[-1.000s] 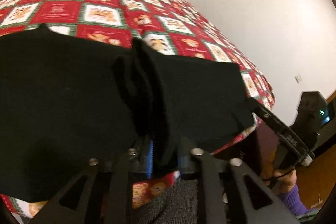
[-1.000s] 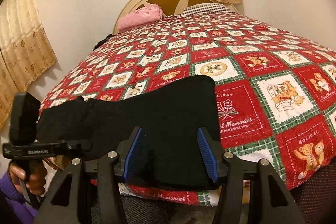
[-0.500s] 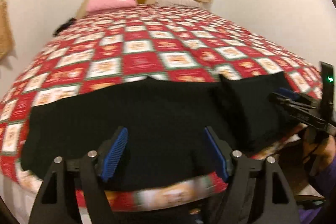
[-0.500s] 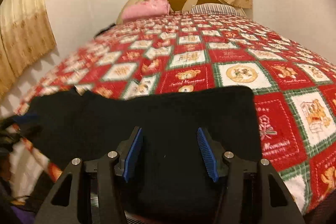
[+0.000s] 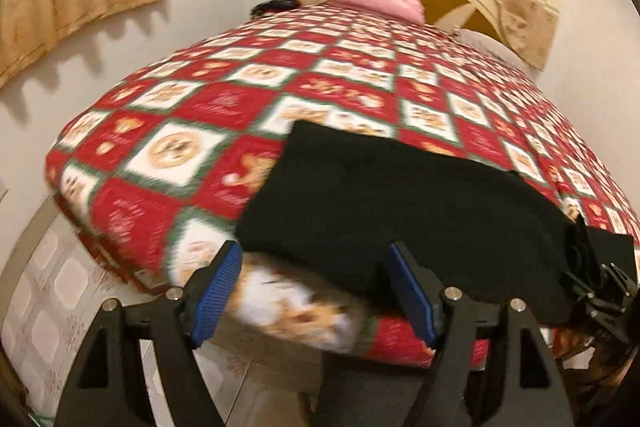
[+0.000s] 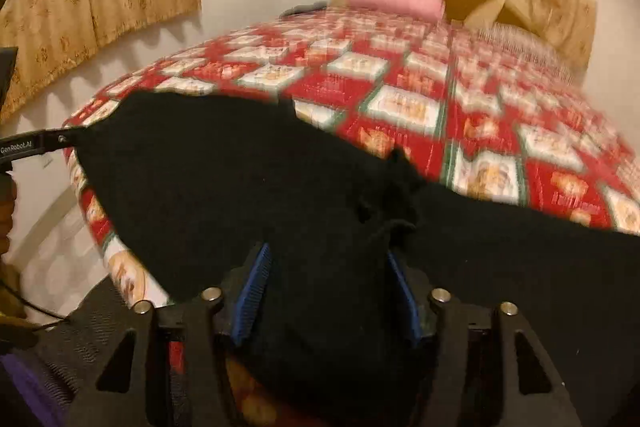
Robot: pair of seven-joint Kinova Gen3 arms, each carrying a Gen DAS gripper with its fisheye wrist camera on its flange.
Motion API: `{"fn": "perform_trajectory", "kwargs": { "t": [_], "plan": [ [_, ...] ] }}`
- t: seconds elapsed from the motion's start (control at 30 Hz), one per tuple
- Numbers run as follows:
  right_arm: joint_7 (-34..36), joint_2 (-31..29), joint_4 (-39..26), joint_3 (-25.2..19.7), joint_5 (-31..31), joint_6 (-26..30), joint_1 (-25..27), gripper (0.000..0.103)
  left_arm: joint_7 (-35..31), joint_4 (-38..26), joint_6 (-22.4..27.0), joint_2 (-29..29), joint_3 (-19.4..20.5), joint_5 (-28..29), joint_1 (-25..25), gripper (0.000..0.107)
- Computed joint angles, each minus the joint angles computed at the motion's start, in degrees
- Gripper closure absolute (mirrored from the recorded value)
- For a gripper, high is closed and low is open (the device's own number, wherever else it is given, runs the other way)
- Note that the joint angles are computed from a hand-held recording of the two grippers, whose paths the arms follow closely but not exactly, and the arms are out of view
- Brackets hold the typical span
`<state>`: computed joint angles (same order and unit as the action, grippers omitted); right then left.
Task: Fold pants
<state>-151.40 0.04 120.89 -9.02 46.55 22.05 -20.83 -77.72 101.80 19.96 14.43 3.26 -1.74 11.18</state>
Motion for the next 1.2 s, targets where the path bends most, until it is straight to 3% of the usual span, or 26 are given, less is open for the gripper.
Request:
{"fn": "perform_trajectory", "kwargs": {
  "t": [0.07, 0.13, 0.27, 0.33, 0.4, 0.47, 0.53, 0.57, 0.63, 0.67, 0.73, 0.83, 1.0, 1.07, 1.2],
  "plan": [
    [2.58, -2.45, 1.59, 4.52, -4.66, -4.66, -1.83, 0.038, -4.03, 1.6, -1.21, -0.38, 3.78, 4.66, -5.31, 0.03],
    [3.33, -6.7, 3.84, 5.08, -9.25, -9.32, -0.2, 0.038, -7.47, 2.16, -1.64, -0.17, 8.62, 9.32, -10.62, 0.03],
    [3.01, -8.86, 5.81, -3.19, -10.78, -15.75, 10.08, 0.038, -15.2, 2.55, -3.31, 1.53, 17.8, 18.64, -19.85, 0.03],
    [5.65, -8.68, 5.06, -5.91, -13.89, -14.8, 12.25, 0.038, -17.12, 1.65, -3.92, 2.85, 18.0, 21.19, -19.52, 0.03],
    [6.2, -8.58, 4.73, -8.92, -15.21, -14.17, 15.0, 0.038, -16.3, -0.58, -2.08, 4.53, 13.96, 23.07, -16.01, 0.029],
    [3.02, -9.4, 5.29, -14.23, -13.18, -13.83, 20.23, 0.038, -18.17, -0.75, -2.3, 4.99, 11.91, 27.68, -14.83, 0.029],
    [-1.64, -10.69, 5.18, -19.53, -9.06, -11.27, 25.29, 0.038, -20.35, -0.82, -2.38, 5.26, 14.12, 30.85, -17.25, 0.029],
    [-3.97, -11.85, 4.99, -22.14, -7.07, -8.94, 27.95, 0.038, -21.76, -0.59, -2.83, 5.36, 15.47, 32.29, -18.58, 0.034],
    [-7.74, -14.6, 5.47, -25.14, -5.89, -7.05, 32.49, 0.038, -22.21, -0.44, -3.73, 5.31, 15.12, 32.37, -18.28, 0.066],
    [-8.25, -16.38, 6.05, -25.04, -6.69, -6.92, 34.08, 0.038, -23.08, -0.79, -3.31, 5.61, 15.56, 32.74, -18.75, 0.068],
    [-6.47, -18.01, 6.52, -22.72, -9.12, -6.3, 34.08, 0.04, -26.14, -0.42, -3.92, 5.88, 18.18, 35.33, -21.13, 0.077],
    [0.48, -16.97, 6.18, -15.62, -13.65, -4.54, 27.17, 0.068, -26.48, 0.23, -6.1, 4.43, 16.77, 34.03, -18.55, 0.078],
    [11.26, -10.66, 6.24, -7.26, -21.22, -7.16, 14.66, 0.073, -28.78, 0.54, -9.3, 1.92, 19.09, 32.3, -18.02, 0.078],
    [11.41, -9.29, 5.95, -8.54, -20.62, -7.35, 14.06, 0.073, -30.67, -0.04, -8.82, 1.88, 22.2, 33.64, -20.68, 0.078],
    [7.21, -11.21, 6.48, -17.1, -12.73, -7.46, 19.68, 0.071, -34.84, -0.35, -8.86, 1.9, 25.81, 36.82, -23.58, 0.078]
  ]
}}
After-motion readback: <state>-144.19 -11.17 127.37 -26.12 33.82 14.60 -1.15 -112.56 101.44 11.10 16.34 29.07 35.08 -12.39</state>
